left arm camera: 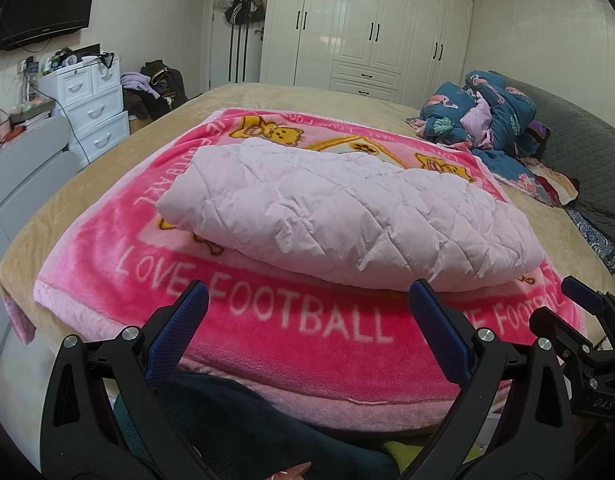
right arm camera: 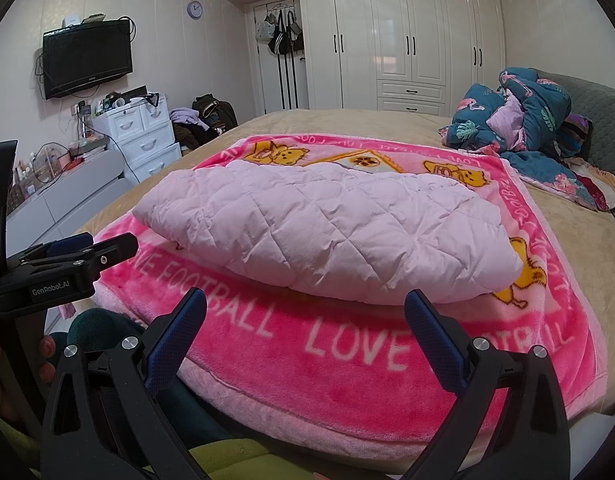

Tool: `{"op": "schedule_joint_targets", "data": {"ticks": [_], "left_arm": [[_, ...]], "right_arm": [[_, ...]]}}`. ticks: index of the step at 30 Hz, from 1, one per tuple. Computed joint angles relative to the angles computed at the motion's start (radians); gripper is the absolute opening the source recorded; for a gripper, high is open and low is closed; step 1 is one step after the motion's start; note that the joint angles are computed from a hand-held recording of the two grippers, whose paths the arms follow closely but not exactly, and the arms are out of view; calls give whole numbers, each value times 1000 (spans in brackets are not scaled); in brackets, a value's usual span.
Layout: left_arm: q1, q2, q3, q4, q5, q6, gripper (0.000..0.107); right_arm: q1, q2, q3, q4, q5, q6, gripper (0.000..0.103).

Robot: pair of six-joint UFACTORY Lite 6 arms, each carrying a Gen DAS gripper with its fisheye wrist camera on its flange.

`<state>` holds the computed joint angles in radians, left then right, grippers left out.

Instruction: Fold large clothes

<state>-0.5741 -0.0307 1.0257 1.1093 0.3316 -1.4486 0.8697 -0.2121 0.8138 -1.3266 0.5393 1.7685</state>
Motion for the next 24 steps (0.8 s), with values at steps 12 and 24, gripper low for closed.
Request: {"op": "schedule_joint_targets", "data": {"ticks": [12,24], "left_arm": [[10,-12,-16,7,-5,-4,94],[156,37,3,-184,-59,168,94]], "right_arm": [[7,4,2,-6,13,8,99],[-73,-120,-116,-48,67,100,99]]}}
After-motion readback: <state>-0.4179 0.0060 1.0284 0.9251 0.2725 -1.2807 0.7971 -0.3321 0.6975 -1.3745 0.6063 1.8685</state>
